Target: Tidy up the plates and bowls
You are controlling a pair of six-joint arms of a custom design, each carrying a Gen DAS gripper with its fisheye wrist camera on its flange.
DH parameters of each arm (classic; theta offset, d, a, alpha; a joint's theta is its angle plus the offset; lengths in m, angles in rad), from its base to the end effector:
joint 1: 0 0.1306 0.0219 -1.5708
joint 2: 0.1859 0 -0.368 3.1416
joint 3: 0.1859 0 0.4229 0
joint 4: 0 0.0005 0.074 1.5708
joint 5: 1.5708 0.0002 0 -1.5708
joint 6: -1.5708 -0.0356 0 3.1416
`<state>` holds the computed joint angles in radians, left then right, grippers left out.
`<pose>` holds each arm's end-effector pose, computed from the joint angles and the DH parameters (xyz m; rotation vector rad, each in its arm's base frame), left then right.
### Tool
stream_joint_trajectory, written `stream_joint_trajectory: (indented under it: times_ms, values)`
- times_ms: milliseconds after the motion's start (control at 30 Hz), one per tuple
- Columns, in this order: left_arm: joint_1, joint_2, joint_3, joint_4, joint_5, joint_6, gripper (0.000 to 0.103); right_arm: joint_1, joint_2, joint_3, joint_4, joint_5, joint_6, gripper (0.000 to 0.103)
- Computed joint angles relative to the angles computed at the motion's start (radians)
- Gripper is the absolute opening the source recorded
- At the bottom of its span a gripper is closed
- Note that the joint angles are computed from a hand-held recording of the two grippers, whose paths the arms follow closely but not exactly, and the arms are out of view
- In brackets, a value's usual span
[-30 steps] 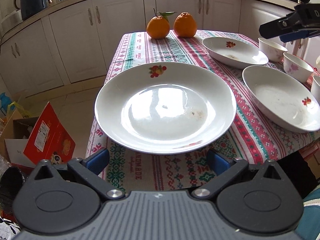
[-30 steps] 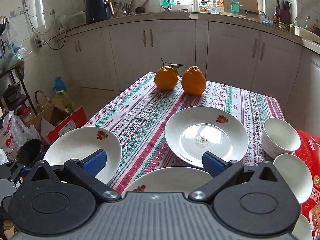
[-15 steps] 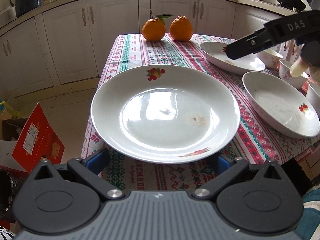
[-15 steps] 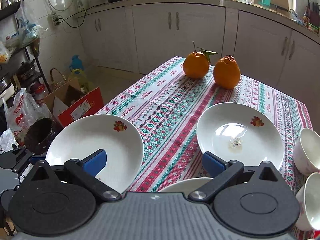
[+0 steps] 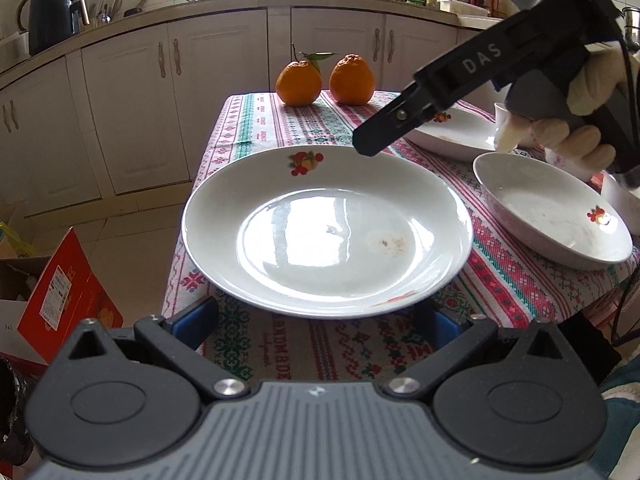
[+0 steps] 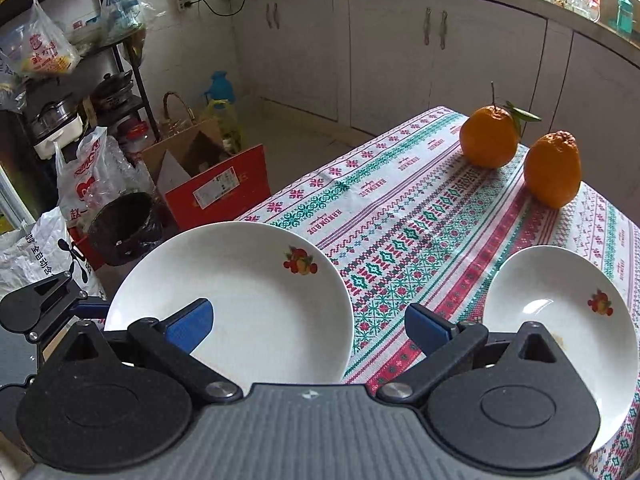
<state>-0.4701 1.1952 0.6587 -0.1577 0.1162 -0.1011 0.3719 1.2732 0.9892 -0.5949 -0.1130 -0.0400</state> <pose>0.3544 -0.1853 0.2057 0.7019 2.1697 -0.3264 0.4240 0.1691 0.2935 -0.4573 2.4258 0.3185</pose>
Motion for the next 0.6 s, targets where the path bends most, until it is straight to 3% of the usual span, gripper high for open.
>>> stream_joint_trajectory:
  times_ms: [200, 400, 600]
  values:
    - [0.002, 0.002, 0.002, 0.0, 0.008, -0.009, 0.103, -0.045, 0.101, 0.073, -0.042, -0.136, 0.041, 0.103]
    - [0.015, 0.014, 0.018, -0.016, 0.043, -0.032, 0.103, -0.057, 0.179, 0.131, -0.073, -0.196, 0.069, 0.103]
    - [0.019, 0.007, 0.0, 0.017, 0.051, -0.028, 0.103, -0.059, 0.221, 0.159, -0.073, -0.244, 0.085, 0.103]
